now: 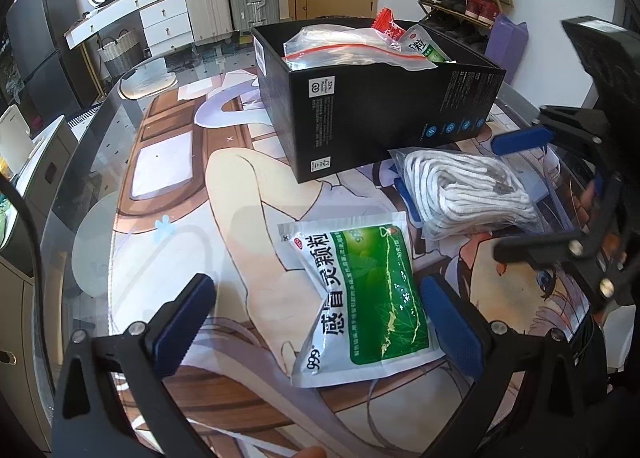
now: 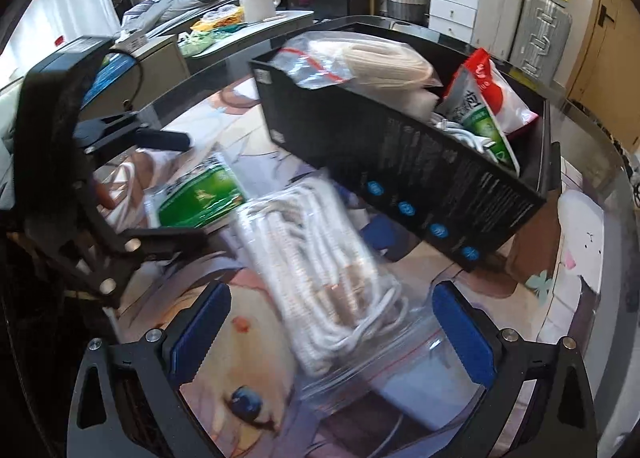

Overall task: Organize soft objects
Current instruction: 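Lower the right tool onto the bag of white ropes and close it, then grasp the green medicine sachet with the left tool while the right tool lifts the rope bag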

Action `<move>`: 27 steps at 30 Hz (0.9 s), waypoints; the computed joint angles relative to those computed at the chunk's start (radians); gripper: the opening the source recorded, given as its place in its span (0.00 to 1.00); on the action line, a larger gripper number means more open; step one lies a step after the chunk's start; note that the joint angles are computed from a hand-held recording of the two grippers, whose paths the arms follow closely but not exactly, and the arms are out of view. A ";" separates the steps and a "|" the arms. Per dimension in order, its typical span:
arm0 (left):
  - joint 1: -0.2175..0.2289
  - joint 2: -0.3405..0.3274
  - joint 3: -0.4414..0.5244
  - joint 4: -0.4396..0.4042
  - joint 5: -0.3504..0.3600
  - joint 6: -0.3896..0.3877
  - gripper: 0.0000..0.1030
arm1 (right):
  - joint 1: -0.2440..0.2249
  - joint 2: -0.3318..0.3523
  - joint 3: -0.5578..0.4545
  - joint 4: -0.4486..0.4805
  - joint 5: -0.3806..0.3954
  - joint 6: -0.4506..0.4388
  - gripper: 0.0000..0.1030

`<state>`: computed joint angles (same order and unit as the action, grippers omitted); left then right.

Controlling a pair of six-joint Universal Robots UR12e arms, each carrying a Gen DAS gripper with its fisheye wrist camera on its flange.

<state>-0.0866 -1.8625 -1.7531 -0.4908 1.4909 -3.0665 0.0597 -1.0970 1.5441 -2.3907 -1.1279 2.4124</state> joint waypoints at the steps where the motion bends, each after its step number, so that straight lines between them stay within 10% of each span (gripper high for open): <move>1: 0.000 0.000 0.000 0.000 -0.001 0.001 1.00 | 0.000 0.007 -0.006 -0.007 0.000 0.000 0.99; 6: 0.002 0.000 0.000 0.002 -0.005 0.007 1.00 | 0.011 0.021 -0.007 -0.047 -0.016 -0.001 0.96; 13: 0.002 -0.001 -0.001 0.006 -0.004 0.006 1.00 | 0.005 -0.012 0.051 -0.107 0.013 0.005 0.61; 27: 0.001 0.006 0.001 -0.026 -0.004 0.023 1.00 | -0.001 -0.043 0.108 -0.179 -0.015 0.081 0.59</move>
